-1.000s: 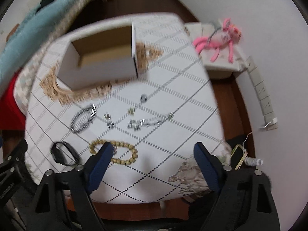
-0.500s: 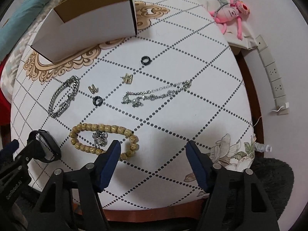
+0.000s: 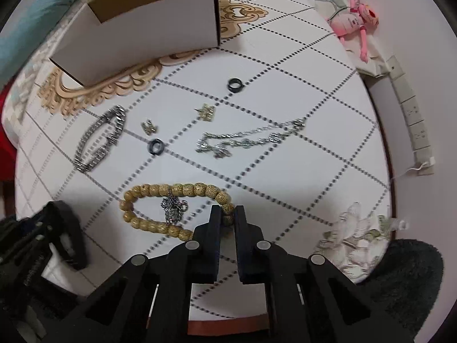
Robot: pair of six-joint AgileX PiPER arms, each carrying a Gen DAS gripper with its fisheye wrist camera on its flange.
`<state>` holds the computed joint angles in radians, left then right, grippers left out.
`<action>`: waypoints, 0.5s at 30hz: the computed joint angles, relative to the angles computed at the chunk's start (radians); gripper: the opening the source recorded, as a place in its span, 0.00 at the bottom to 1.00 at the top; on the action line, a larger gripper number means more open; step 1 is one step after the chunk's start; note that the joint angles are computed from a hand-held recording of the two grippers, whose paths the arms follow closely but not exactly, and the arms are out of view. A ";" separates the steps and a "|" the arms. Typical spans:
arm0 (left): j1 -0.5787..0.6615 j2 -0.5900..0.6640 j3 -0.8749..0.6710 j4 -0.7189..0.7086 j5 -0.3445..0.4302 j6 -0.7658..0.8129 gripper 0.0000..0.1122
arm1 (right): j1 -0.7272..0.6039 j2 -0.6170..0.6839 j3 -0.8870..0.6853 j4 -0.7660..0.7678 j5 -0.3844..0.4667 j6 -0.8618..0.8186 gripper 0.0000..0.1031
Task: Organize jewelry
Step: 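Carry both pieces into the cardboard box and open both tools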
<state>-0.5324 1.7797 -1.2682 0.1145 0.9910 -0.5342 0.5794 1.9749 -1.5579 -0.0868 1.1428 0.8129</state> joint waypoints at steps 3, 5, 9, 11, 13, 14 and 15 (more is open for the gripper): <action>-0.001 -0.027 -0.011 -0.002 0.013 0.005 0.08 | 0.001 -0.026 -0.005 -0.002 -0.011 0.002 0.09; 0.000 -0.050 -0.021 -0.005 0.021 0.011 0.08 | -0.009 -0.046 -0.018 0.007 -0.015 -0.013 0.09; 0.011 -0.050 -0.131 -0.006 0.075 0.038 0.08 | -0.006 -0.084 -0.085 0.010 0.002 -0.044 0.09; 0.013 -0.039 -0.185 -0.005 0.087 0.044 0.08 | -0.025 -0.087 -0.126 0.012 0.016 -0.077 0.09; 0.020 -0.033 -0.258 -0.004 0.116 0.065 0.08 | -0.043 -0.087 -0.188 0.019 0.038 -0.113 0.09; 0.029 -0.028 -0.297 -0.007 0.134 0.080 0.08 | -0.064 -0.084 -0.214 0.027 0.045 -0.141 0.09; 0.031 0.003 -0.365 -0.006 0.158 0.084 0.08 | -0.076 -0.075 -0.259 0.030 0.062 -0.163 0.09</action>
